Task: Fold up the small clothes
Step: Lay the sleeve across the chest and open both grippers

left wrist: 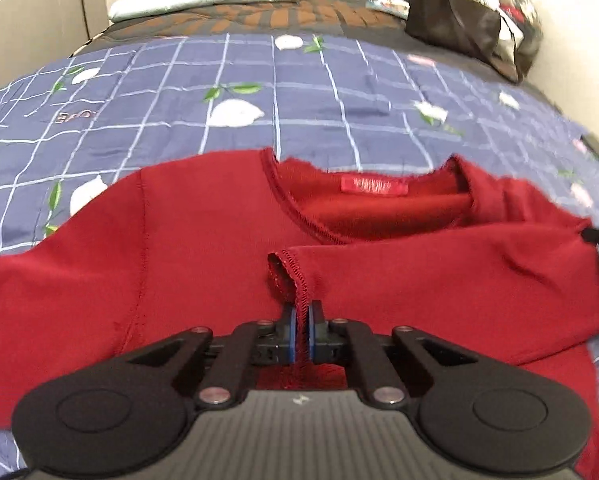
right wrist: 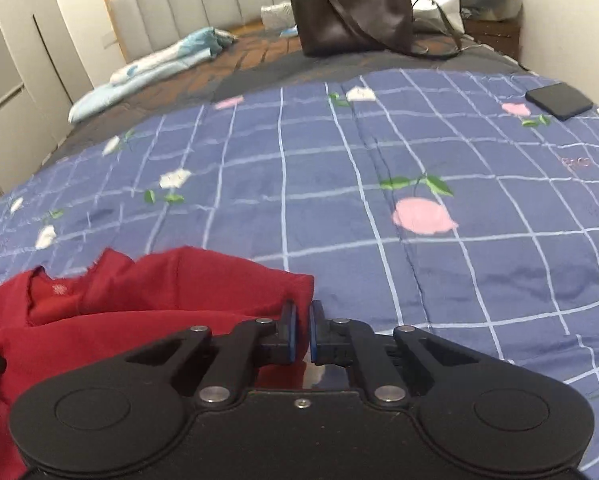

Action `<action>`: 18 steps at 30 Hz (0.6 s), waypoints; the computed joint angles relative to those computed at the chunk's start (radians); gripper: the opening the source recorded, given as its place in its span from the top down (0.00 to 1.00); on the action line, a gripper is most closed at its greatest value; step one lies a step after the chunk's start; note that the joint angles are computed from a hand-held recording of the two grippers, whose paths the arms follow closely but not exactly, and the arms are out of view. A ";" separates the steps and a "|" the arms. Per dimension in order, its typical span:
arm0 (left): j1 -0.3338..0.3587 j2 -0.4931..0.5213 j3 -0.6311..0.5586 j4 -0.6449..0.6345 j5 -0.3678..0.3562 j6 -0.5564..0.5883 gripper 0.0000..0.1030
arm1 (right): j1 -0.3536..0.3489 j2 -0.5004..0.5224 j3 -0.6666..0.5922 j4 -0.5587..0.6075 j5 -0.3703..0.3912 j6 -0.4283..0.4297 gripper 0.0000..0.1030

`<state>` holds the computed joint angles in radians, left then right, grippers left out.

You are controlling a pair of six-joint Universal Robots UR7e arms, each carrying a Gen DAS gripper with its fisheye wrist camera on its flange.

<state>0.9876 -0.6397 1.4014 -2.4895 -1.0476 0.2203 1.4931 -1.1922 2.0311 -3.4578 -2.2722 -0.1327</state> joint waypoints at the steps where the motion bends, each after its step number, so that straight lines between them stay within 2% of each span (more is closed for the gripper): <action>1: 0.002 -0.002 0.004 -0.004 -0.006 -0.006 0.94 | -0.004 0.007 -0.004 0.004 -0.005 -0.013 0.94; 3: 0.009 -0.014 0.007 0.004 -0.035 -0.030 0.90 | -0.005 0.016 -0.008 0.004 -0.012 -0.022 0.92; 5: 0.011 -0.025 0.011 -0.002 -0.049 -0.061 0.79 | 0.005 0.014 0.001 -0.010 -0.021 -0.015 0.82; 6: 0.012 -0.031 0.013 0.000 -0.058 -0.071 0.68 | 0.011 0.011 0.010 -0.022 -0.023 -0.017 0.75; 7: 0.013 -0.037 0.017 -0.005 -0.066 -0.079 0.63 | 0.020 0.006 0.024 -0.035 -0.021 -0.023 0.68; 9: 0.012 -0.047 0.028 -0.015 -0.071 -0.085 0.62 | 0.034 -0.007 0.051 -0.051 -0.016 -0.028 0.57; 10: 0.010 -0.051 0.035 -0.016 -0.067 -0.082 0.62 | 0.041 -0.014 0.068 -0.057 -0.011 -0.020 0.55; 12: 0.005 -0.050 0.041 -0.015 -0.043 -0.073 0.62 | 0.053 -0.022 0.094 -0.045 -0.013 0.014 0.56; 14: 0.002 -0.040 0.038 0.008 0.004 -0.071 0.62 | 0.063 -0.013 0.105 -0.026 -0.043 0.038 0.66; 15: 0.002 -0.033 0.034 0.022 0.021 -0.072 0.62 | 0.067 -0.003 0.105 -0.011 -0.069 0.049 0.82; 16: 0.007 -0.032 0.035 0.021 0.018 -0.069 0.62 | 0.072 0.012 0.102 -0.003 -0.110 0.060 0.86; 17: 0.011 -0.034 0.038 0.012 0.008 -0.065 0.61 | 0.073 0.028 0.100 -0.008 -0.145 0.073 0.86; 18: 0.014 -0.036 0.040 0.007 0.002 -0.060 0.60 | 0.068 0.038 0.104 -0.031 -0.148 0.081 0.85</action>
